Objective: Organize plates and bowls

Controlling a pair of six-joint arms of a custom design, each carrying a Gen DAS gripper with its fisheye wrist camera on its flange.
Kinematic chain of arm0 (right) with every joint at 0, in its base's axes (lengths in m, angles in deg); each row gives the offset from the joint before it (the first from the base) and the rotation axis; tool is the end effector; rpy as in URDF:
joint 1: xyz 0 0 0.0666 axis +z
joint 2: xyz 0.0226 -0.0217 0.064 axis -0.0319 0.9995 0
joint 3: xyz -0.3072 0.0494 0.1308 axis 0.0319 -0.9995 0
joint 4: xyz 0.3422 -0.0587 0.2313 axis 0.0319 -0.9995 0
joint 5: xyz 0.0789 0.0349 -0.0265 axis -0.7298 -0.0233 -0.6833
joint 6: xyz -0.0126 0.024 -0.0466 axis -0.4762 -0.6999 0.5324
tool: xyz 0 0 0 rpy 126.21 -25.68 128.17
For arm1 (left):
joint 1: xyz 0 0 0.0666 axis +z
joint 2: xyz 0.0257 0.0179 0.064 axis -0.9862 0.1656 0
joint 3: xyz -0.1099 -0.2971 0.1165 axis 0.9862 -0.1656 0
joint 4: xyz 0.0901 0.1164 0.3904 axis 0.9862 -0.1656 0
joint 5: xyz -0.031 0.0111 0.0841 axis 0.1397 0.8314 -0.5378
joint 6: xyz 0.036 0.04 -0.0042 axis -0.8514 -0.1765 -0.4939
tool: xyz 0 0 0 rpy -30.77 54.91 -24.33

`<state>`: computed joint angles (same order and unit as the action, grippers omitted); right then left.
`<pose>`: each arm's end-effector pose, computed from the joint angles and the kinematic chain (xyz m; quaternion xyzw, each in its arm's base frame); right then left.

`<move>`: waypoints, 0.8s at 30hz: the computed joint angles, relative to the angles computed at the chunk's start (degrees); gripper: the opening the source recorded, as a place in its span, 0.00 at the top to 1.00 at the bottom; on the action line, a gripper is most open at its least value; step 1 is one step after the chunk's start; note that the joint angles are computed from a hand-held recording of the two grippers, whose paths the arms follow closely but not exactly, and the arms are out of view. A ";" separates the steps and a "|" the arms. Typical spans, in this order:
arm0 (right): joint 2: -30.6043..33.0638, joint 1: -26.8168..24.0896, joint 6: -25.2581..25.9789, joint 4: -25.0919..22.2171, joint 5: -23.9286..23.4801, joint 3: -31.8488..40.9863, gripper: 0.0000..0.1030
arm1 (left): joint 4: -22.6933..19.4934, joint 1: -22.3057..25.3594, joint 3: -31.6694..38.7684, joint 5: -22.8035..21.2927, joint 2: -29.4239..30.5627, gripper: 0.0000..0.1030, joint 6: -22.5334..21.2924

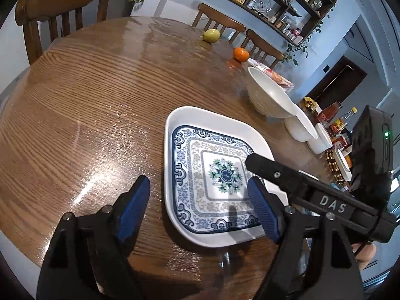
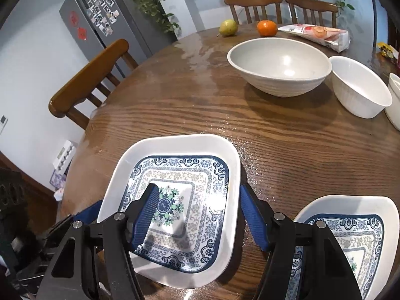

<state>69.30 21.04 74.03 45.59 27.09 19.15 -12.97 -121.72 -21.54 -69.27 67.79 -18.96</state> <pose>0.4562 0.2026 0.2649 -0.1459 0.9244 0.2206 0.2749 0.3673 -0.3103 0.2610 -0.1408 0.9058 -0.1950 0.3488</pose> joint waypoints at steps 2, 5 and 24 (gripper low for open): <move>0.32 0.05 0.16 -0.31 -0.25 0.16 0.33 | 0.03 0.06 0.01 0.09 0.04 0.23 -0.57; 0.48 0.00 -0.42 -0.32 -0.17 0.07 0.33 | 1.05 0.14 -0.19 1.01 0.04 0.24 -1.01; -0.66 0.87 -2.34 3.38 2.08 -2.31 0.35 | -3.38 -1.24 1.60 -2.28 0.93 0.52 1.87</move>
<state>68.63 21.91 71.69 48.97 29.18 16.84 -16.35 -122.96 -19.94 -71.54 68.71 -17.09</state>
